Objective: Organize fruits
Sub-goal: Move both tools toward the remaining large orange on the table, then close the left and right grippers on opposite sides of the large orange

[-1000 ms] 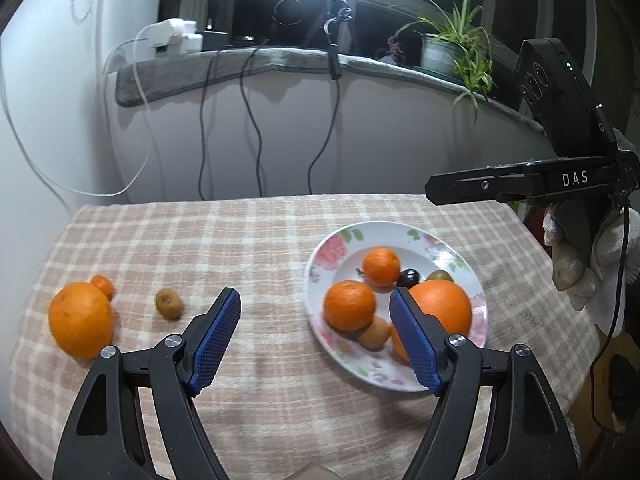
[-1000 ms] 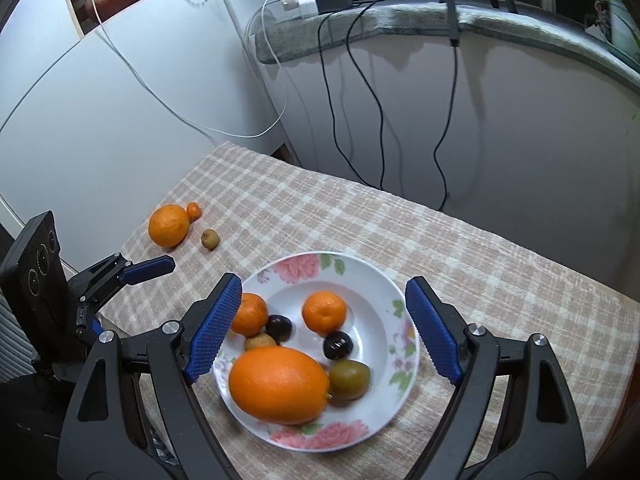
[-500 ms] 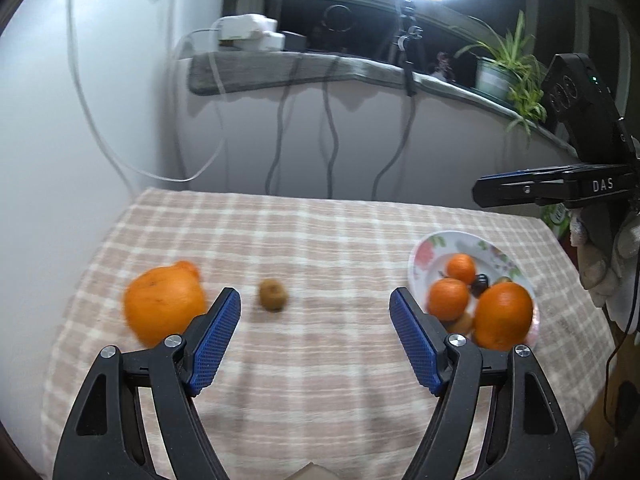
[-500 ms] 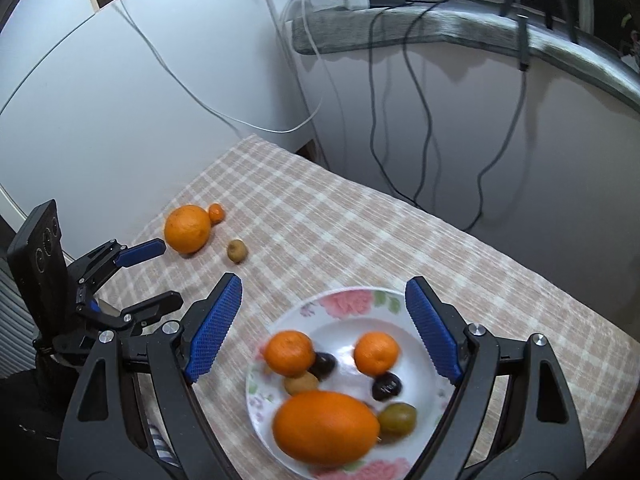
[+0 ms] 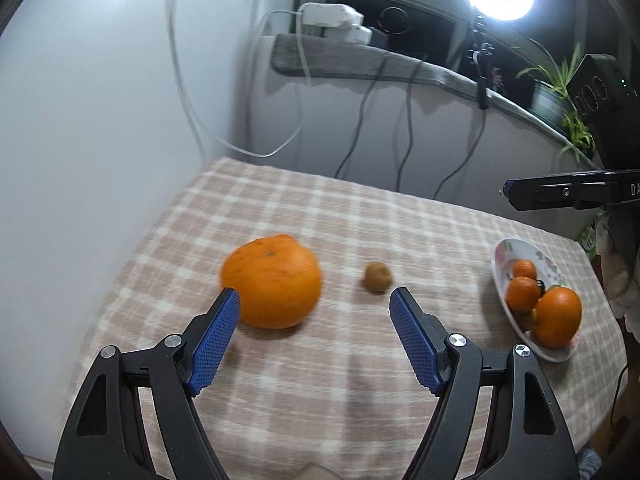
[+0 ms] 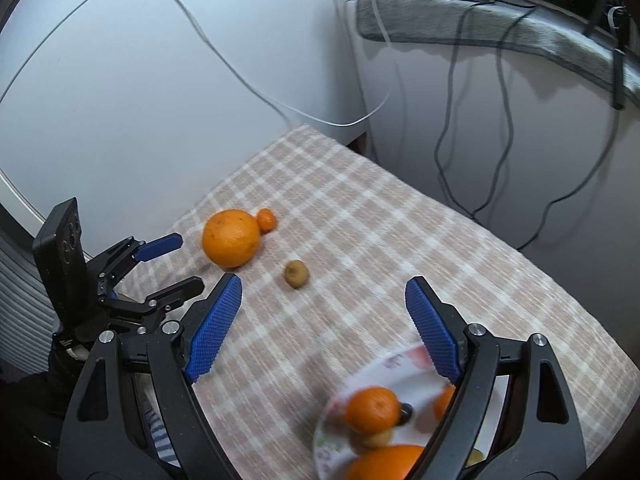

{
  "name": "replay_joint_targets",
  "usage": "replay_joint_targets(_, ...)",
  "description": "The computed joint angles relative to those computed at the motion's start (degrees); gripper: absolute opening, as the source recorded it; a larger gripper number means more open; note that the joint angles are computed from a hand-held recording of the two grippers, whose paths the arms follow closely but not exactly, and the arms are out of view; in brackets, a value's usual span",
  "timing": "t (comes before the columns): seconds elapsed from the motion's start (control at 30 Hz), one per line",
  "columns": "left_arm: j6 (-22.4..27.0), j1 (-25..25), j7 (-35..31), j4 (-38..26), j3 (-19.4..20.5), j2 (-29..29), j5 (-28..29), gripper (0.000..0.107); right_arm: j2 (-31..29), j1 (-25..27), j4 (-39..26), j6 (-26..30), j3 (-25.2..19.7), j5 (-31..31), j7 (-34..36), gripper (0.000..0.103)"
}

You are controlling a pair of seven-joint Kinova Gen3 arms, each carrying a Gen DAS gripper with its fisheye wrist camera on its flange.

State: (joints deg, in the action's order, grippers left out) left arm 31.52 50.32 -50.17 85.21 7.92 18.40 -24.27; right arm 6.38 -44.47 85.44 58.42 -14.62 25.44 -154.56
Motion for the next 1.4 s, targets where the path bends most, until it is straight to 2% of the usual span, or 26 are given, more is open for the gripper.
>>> replay_joint_targets(0.07, -0.1, -0.7, 0.1, 0.4, -0.2, -0.1, 0.5, 0.081, 1.8, 0.6, -1.6, -0.8, 0.2, -1.7, 1.5, 0.087)
replay_joint_targets(0.33, -1.7, -5.5, -3.9, 1.4, 1.4, 0.9, 6.4, 0.081, 8.1, 1.3, -7.5, -3.1, 2.4, -8.5, 8.8, 0.087)
replay_joint_targets(0.63, -4.1, -8.7, -9.4, 1.6, 2.2, 2.4, 13.1, 0.081, 15.4, 0.6, -15.4, -2.9, 4.6, -15.0, 16.3, 0.087)
replay_joint_targets(0.83, -4.4, -11.2, -14.2, 0.8, 4.1, 3.5, 18.4, 0.081, 17.4, 2.9, -15.7, -6.7, 4.8, -21.3, 18.8, 0.087)
replay_joint_targets(1.03, -4.6, -12.5, -17.2, 0.4, 4.6, 4.2, 22.5, 0.081, 19.5, 4.3, -16.5, -8.1, 4.7, -25.9, 20.7, 0.087)
replay_joint_targets(1.4, -2.9, -12.8, -19.7, -0.8, 4.6, 4.8, 25.2, 0.081, 21.7, 4.8, -17.2, -9.6, 4.8, -29.2, 21.6, 0.084)
